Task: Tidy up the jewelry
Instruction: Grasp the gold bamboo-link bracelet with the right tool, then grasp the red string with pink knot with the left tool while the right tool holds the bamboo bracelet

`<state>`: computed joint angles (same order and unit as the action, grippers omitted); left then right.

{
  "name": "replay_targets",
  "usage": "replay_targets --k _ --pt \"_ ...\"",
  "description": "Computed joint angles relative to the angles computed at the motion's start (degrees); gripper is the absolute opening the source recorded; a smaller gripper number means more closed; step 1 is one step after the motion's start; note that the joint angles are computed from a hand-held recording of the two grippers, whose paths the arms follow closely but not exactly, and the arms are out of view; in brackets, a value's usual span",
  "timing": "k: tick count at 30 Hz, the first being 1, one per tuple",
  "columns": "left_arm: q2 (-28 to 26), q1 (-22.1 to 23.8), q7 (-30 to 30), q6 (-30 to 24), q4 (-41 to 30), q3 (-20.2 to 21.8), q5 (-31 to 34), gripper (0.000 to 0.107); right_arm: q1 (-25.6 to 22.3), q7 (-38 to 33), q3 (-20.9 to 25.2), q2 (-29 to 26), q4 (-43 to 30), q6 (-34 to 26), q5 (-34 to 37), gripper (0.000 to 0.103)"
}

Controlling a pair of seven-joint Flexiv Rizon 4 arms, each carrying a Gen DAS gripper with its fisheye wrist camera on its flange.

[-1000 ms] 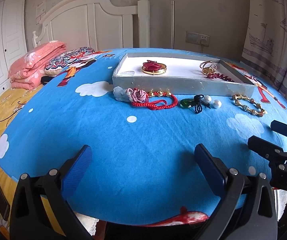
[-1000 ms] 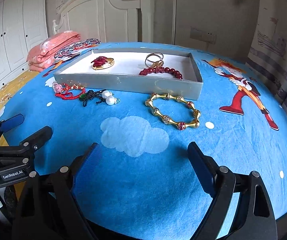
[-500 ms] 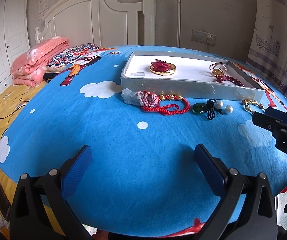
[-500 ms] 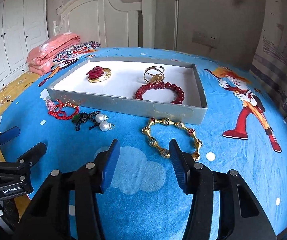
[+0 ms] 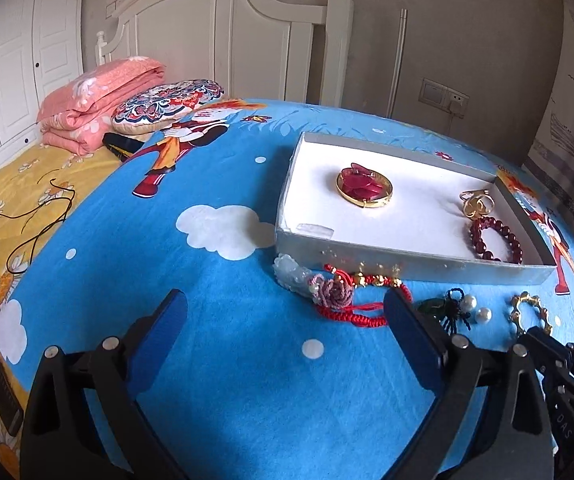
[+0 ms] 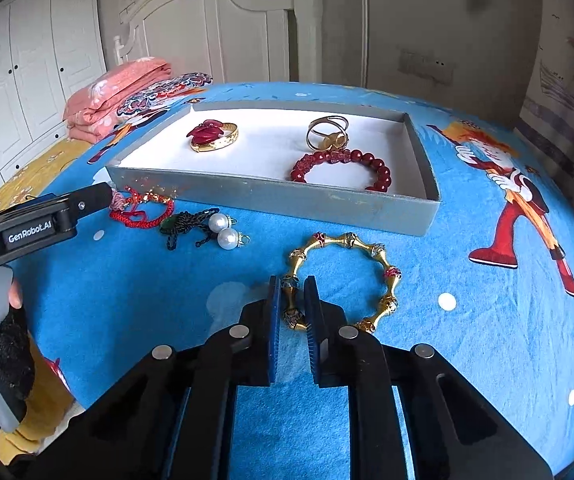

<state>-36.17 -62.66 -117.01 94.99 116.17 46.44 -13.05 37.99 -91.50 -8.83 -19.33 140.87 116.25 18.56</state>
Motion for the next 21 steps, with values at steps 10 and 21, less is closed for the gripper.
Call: replay_targets --k 10,21 --pt "-0.7 3.8 -2.9 -11.6 -6.1 -1.5 3.4 0.059 -9.9 4.2 7.8 -0.2 0.7 2.5 -5.6 0.015" --pt "4.3 8.7 -4.9 2.4 3.0 -7.4 9.4 0.043 -6.8 2.4 6.3 0.0 1.1 4.0 -3.2 0.015"
